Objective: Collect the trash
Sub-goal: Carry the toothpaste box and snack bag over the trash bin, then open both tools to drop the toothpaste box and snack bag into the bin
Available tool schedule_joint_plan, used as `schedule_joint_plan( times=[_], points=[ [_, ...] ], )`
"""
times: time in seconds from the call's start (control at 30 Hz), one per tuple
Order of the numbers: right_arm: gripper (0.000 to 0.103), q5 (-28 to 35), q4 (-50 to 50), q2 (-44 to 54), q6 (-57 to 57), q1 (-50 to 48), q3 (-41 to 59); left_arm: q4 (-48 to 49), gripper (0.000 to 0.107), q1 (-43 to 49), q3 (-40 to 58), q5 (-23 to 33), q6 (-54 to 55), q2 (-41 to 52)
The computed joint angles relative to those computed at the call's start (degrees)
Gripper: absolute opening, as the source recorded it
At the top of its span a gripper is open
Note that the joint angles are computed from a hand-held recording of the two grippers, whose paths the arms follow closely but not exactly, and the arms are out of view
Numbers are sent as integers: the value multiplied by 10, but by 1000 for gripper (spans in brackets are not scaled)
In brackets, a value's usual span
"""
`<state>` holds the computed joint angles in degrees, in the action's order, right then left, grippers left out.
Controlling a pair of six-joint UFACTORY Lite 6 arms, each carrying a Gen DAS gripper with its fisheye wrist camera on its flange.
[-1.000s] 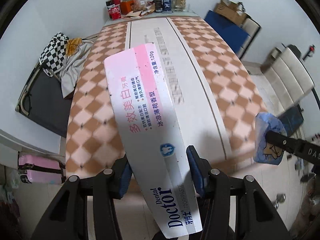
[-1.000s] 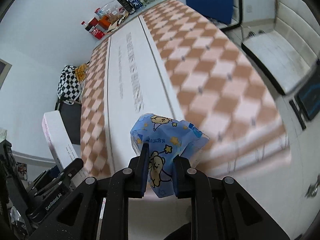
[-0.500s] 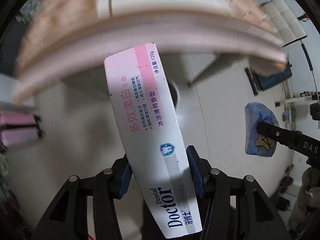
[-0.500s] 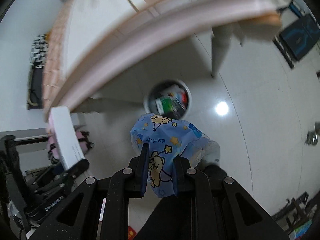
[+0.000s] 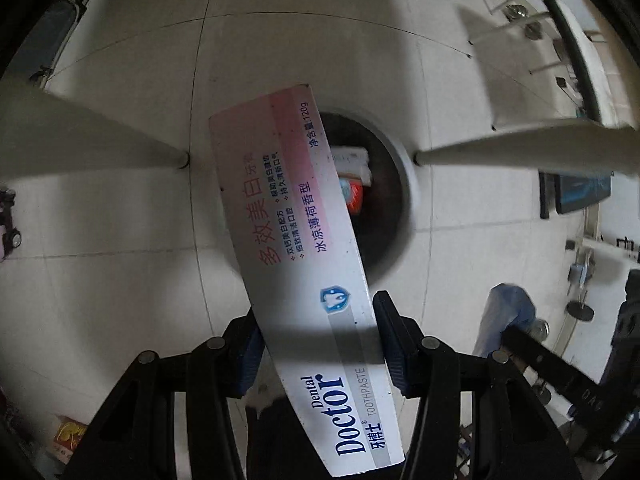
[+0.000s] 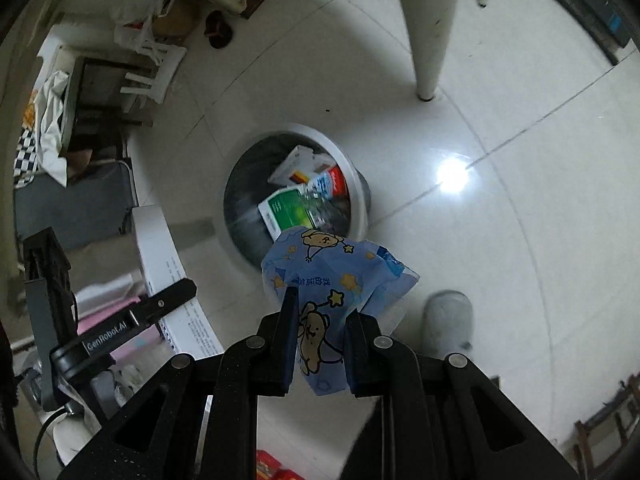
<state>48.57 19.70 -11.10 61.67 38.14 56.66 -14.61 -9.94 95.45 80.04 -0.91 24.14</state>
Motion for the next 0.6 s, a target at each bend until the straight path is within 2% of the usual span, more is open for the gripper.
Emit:
schedule_joint_plan(
  times=[0.13, 0.27, 0.3, 0.33, 0.37, 0.4, 0.47, 0.5, 0.53, 0.6],
  points=[
    [20, -116, 103, 90, -157, -46, -34, -5, 49, -7, -3, -66, 20, 63],
    [21, -171, 202, 207, -299, -67, 0, -19, 52, 12, -22, -95, 18, 88],
    [22, -178, 232, 230, -333, -72, 6, -23, 59, 18, -53, -108, 23, 72],
    [23, -186, 262, 260, -368, -76, 19, -24, 80, 23, -70, -119, 19, 64],
    [31, -185, 279, 281, -388, -79, 28, -26, 92, 29, -84, -125, 19, 55],
    [43, -184, 291, 299, -404, -82, 38, -31, 92, 31, -94, -130, 17, 50],
    [53, -191, 317, 327, -437, -82, 52, -25, 92, 34, -114, -138, 15, 41],
    [62, -189, 304, 337, -430, -82, 63, -16, 92, 35, -125, -143, 11, 32],
    [67, -190, 309, 339, -437, -82, 65, -7, 92, 34, -138, -148, 7, 20],
    [87, -190, 293, 338, -431, -82, 72, 8, 92, 33, -161, -156, -2, -2]
  ],
)
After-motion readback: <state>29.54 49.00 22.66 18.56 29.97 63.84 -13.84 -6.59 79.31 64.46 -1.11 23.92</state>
